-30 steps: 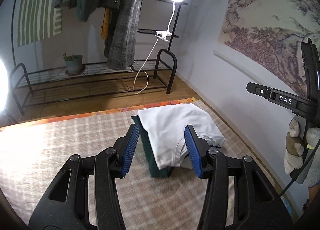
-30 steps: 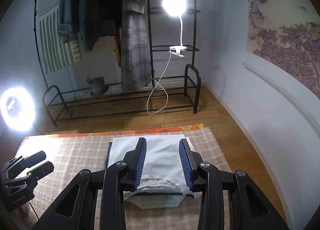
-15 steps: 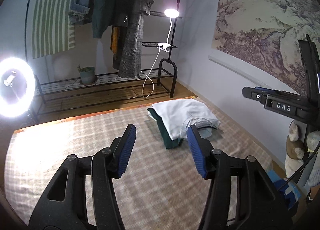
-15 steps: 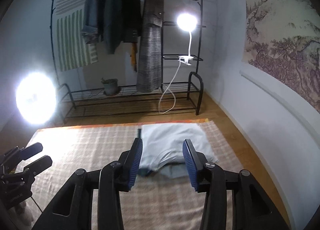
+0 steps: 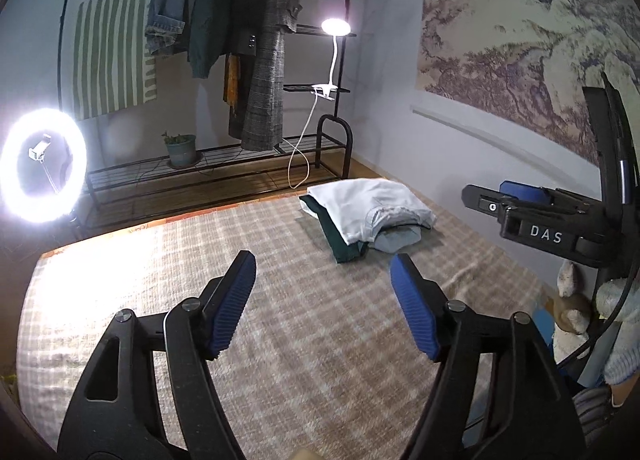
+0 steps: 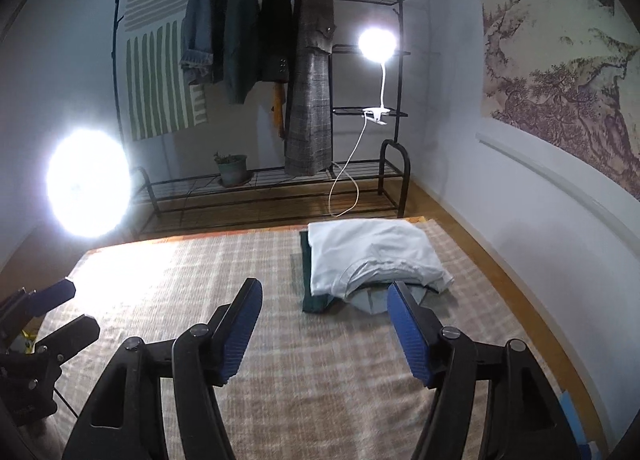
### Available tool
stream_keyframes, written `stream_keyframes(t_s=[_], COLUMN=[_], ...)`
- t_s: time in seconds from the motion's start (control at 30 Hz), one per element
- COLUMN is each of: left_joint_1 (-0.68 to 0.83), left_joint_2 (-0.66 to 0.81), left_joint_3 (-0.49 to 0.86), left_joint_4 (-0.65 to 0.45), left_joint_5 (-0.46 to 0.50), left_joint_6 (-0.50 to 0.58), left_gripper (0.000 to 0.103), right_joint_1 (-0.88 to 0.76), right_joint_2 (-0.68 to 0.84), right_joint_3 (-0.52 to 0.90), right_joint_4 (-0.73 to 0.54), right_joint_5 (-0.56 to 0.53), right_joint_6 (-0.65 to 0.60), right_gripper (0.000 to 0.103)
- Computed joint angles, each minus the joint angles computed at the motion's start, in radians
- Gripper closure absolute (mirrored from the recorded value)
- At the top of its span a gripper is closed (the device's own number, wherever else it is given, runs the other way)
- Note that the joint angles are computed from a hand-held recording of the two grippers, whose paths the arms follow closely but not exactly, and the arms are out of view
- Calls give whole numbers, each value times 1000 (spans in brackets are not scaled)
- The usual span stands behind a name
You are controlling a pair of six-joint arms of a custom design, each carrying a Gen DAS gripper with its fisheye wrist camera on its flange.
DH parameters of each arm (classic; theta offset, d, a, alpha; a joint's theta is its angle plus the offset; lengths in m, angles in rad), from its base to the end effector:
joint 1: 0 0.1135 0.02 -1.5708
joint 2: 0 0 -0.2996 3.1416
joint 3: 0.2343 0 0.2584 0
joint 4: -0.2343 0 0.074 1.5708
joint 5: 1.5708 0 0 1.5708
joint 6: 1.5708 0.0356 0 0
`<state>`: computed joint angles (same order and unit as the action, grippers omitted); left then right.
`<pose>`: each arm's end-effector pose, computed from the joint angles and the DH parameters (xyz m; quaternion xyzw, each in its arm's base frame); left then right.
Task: Fold small clothes
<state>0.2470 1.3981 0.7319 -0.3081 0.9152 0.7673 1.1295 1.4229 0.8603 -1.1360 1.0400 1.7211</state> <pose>0.2561 0.0355 0.2213 0.3460 0.7953 -0.2411 0.4355 0.1169 0.1756 0.2352 0.2221 0.8377 -0.1267 0.4826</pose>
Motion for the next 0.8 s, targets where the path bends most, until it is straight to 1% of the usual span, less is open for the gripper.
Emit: stream_keyframes(t_s=[0.03, 0.07, 0.1, 0.2, 0.3, 0.37, 0.4, 0.47, 0.53, 0.63, 0.7, 0.8], left_joint_1=[4, 12, 20, 44, 54, 57, 54, 50, 60, 64, 66, 67], left_joint_2=[-5, -5, -5, -5, -16, -10, -12, -17, -11, -1, -4, -5], left_joint_3=[-10, -13, -18, -28, -52, -53, -59, -71, -77, -68, -73, -70], left_joint_4=[3, 3, 4, 6, 45, 46, 54, 73, 75, 48, 51, 42], left_joint_5=[1, 6, 14, 35, 42, 38, 24, -3, 8, 4, -5, -8], left_joint_6=[15, 26, 35, 59, 65, 84, 84, 84, 99, 109, 102, 105], left_gripper=[27, 25, 24, 18, 12, 3, 1, 0, 0, 0, 0, 0], right_joint_1=[12, 19, 28, 40, 52, 63, 61, 52, 46, 29, 20, 14], right_joint_2=[21, 34, 50, 80, 109, 125, 127, 119, 127, 129, 127, 137], right_joint_3=[1, 0, 1, 2, -3, -13, -16, -25, -22, -23, -27, -22], right_joint_4=[-6, -10, -19, -43, -74, -84, -81, -57, -43, 1, 41, 54], right_joint_5=[-1, -1, 0, 4, 16, 19, 17, 19, 22, 21, 19, 22], right_joint_6=[30, 52, 81, 128, 201, 258, 268, 250, 232, 172, 133, 120], right_gripper=[30, 23, 20, 16, 6, 1, 1, 0, 0, 0, 0, 0])
